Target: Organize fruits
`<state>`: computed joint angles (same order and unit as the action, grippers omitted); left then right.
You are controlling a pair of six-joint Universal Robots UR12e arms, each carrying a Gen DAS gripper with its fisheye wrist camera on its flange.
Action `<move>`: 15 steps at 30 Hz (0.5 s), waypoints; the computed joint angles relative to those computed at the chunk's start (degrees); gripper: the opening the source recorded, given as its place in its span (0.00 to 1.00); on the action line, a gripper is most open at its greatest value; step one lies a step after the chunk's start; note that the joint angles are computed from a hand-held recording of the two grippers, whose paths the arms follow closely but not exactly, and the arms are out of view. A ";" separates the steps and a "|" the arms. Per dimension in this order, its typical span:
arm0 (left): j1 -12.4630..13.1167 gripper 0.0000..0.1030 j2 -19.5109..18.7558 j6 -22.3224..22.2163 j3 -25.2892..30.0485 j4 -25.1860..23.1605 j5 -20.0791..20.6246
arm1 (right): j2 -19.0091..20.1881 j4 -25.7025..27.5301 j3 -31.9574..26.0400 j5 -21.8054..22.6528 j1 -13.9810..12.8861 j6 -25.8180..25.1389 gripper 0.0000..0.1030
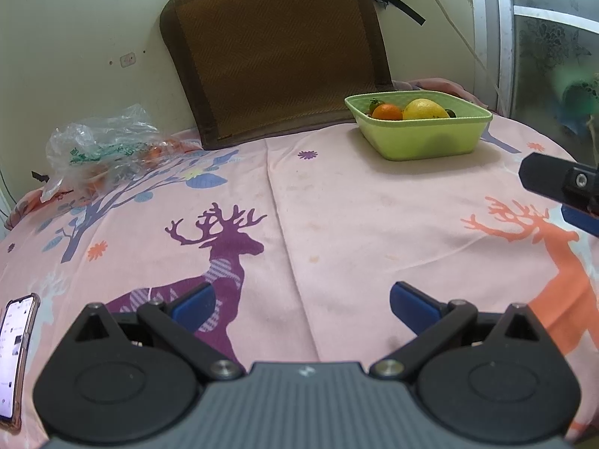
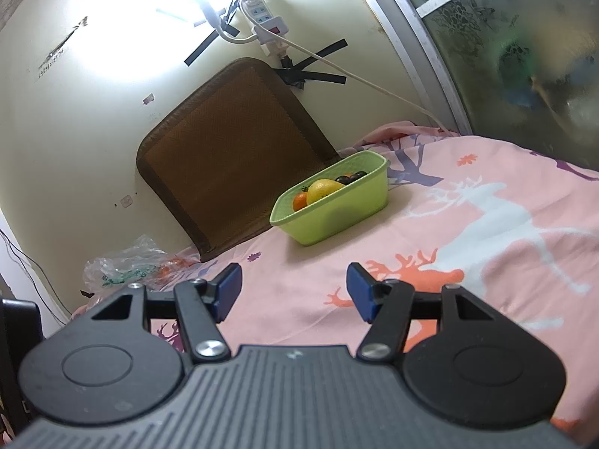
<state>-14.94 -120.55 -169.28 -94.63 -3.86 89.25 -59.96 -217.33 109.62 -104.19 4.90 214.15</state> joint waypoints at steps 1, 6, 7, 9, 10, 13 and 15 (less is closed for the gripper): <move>-0.01 1.00 -0.01 0.02 0.04 -0.04 -0.04 | 0.02 0.01 0.02 0.09 -0.01 -0.04 0.62; 0.02 1.00 0.04 0.19 -0.05 0.31 -0.39 | -0.06 -0.21 0.07 0.12 -0.04 -0.41 0.62; 0.03 1.00 0.05 0.21 -0.10 0.38 -0.39 | -0.02 -0.35 0.04 0.08 0.00 -0.44 0.62; 0.02 1.00 0.08 0.35 -0.08 0.11 -0.37 | 0.07 -0.65 0.08 -0.05 0.05 -0.40 0.62; 0.02 1.00 0.09 0.41 -0.07 0.01 -0.38 | 0.06 -0.53 0.07 -0.01 0.05 -0.31 0.62; 0.01 1.00 0.08 0.31 -0.07 0.16 -0.45 | 0.02 -0.33 0.03 -0.06 0.04 -0.14 0.62; 0.01 1.00 0.09 0.38 -0.10 0.34 -0.50 | -0.01 -0.51 0.04 -0.29 0.09 -0.17 0.62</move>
<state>-14.93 -120.46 -168.90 -94.72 -3.52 88.75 -59.97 -217.83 109.66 -104.48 4.99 213.98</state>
